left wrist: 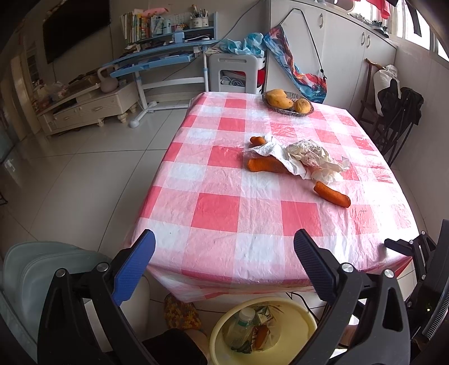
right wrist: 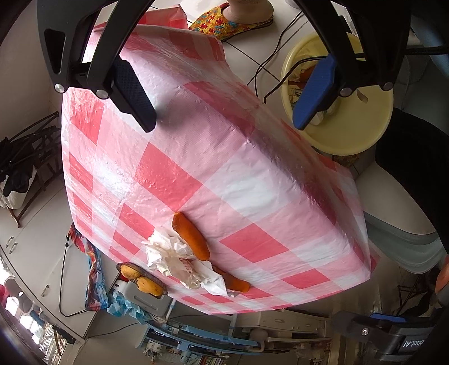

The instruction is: Collect trash

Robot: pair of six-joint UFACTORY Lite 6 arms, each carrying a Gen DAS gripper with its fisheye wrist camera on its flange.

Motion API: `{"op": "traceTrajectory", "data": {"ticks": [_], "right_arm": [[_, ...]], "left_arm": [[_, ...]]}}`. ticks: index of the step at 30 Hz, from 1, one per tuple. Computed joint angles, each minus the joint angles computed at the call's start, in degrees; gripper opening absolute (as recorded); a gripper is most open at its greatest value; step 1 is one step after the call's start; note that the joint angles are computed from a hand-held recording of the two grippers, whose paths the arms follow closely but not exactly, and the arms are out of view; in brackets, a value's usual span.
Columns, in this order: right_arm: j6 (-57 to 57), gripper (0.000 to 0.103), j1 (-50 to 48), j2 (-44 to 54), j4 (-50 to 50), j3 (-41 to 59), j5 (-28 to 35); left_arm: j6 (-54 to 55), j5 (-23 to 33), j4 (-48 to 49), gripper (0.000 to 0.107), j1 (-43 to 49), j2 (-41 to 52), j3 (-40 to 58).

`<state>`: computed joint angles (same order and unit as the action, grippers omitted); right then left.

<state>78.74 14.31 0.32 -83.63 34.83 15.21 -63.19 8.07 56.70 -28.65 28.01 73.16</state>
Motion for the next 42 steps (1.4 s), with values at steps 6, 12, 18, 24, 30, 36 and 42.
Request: {"op": "traceTrajectory", "data": {"ticks": [6,12,18,24,30,36,42], "right_arm": [[0.0,0.094,0.1,0.0,-0.3,0.0,0.1],[0.2,0.094,0.3,0.1,-0.3,0.0,0.2],[0.3,0.095,0.6,0.3,-0.5,0.1,0.5],[0.5,0.095,0.9,0.3,-0.9,0.0,0.6],[1.1,0.095,1.0,0.0,-1.8,-0.4,0.4],[1.4,0.095,1.3,0.2,-1.9,-0.3,0.6],[1.5,0.095,1.2,0.2,-2.3,-0.2,0.4]], "left_arm": [[-1.7,0.0,1.6,0.096,-0.2,0.4,0.1],[0.0,0.2,-0.1,0.096,-0.2,0.9,0.9],[0.9,0.5,-1.1,0.096,-0.4,1.4,1.6],[2.1,0.6,-2.1,0.096,-0.5,1.9,2.2],[1.2,0.6,-1.2,0.096,-0.6,2.3,2.4],[0.3,0.5,-0.4,0.096,-0.6,2.6,2.5],[1.8,0.8,-1.8,0.096,-0.7,3.2,3.4]]}}
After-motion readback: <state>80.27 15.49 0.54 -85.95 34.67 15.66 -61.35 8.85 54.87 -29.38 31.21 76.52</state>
